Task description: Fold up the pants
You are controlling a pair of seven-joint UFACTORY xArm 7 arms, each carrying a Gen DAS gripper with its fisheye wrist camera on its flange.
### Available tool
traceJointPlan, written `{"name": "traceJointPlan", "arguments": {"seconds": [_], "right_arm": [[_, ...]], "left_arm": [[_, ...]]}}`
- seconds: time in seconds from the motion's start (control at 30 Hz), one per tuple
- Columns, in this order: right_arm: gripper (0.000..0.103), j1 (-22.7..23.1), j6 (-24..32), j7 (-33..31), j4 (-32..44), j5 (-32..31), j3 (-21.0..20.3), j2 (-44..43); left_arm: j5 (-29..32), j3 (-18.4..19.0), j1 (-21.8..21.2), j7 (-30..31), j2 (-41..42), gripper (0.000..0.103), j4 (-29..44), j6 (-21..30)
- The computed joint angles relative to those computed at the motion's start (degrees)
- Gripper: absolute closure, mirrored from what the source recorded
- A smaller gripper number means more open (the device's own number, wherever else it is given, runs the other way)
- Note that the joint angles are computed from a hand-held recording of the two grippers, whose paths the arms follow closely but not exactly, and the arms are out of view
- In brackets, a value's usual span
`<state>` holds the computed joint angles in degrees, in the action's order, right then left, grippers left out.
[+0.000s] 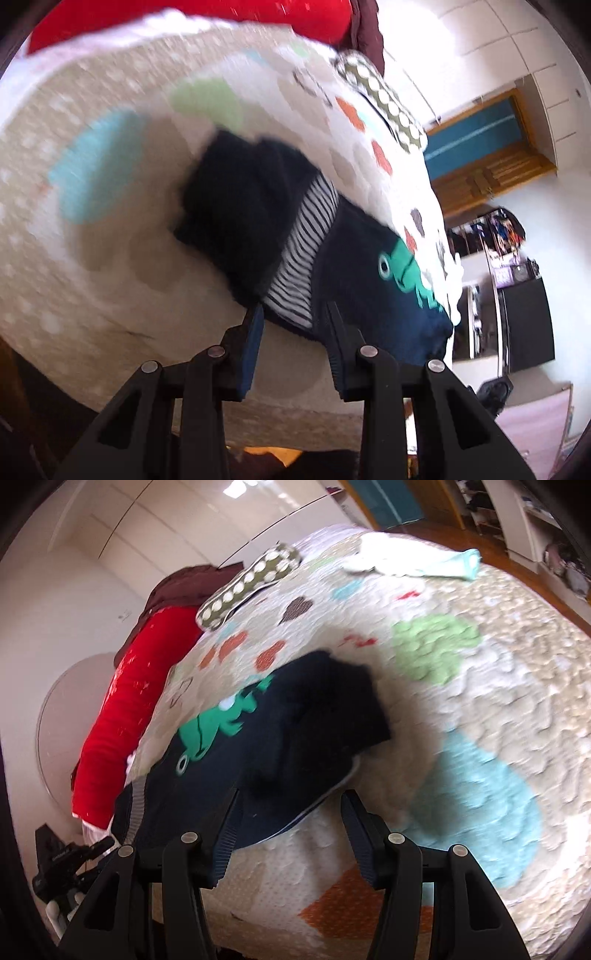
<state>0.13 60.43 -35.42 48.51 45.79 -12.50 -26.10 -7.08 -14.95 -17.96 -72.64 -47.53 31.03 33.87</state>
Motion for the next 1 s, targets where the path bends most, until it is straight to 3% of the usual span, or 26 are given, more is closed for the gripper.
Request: {"name": "traceJointPlan", "arguments": {"seconds": [0.1,0.2,0.43,0.63,0.73,0.83,0.9,1.0], "right_arm": [[0.044,0.8,-0.8,-0.7,-0.8,-0.3,1.1,-0.2],[0.044,1.5,-2.5,-1.7,-1.2,-0.4,1.8,-0.1],[0.044,1.9,-2.9,-2.6,-1.8,0.0,1.4,0.2],[0.042,3.5,5.8,-5.6,0.1,3.7,-1.1,0.9],[0.039,4.8,19.6,-6.6,4.2,9.2,-3.9,6.9],[0.038,4.9,29.2,-5.3,6.3,13.8,-3.6,12.6],[0.038,4.8,30.9,-4.0,7.1,14.7,-1.5,14.9],[0.038,3.6,28.2,-3.3,7.4,14.5,2.0,15.5]], "left_arm": [[0.0,0.1,-0.4,1.1,4.3,0.072,1.8,-0.5],[0.7,-0.4,0.2,0.5,5.6,0.095,3.2,1.5],[3.7,-1.4,1.5,0.4,5.7,0.101,5.9,4.3],[6.1,-2.0,3.2,0.4,6.7,0.101,8.5,2.8],[7.0,-2.2,4.1,0.4,7.3,0.102,9.8,2.6],[7.5,-2.5,4.4,0.1,7.5,0.102,10.5,2.4],[7.5,-2.5,4.3,0.1,7.4,0.102,10.5,2.3],[7.5,-2.4,4.1,0.0,7.1,0.102,10.1,1.9]]}}
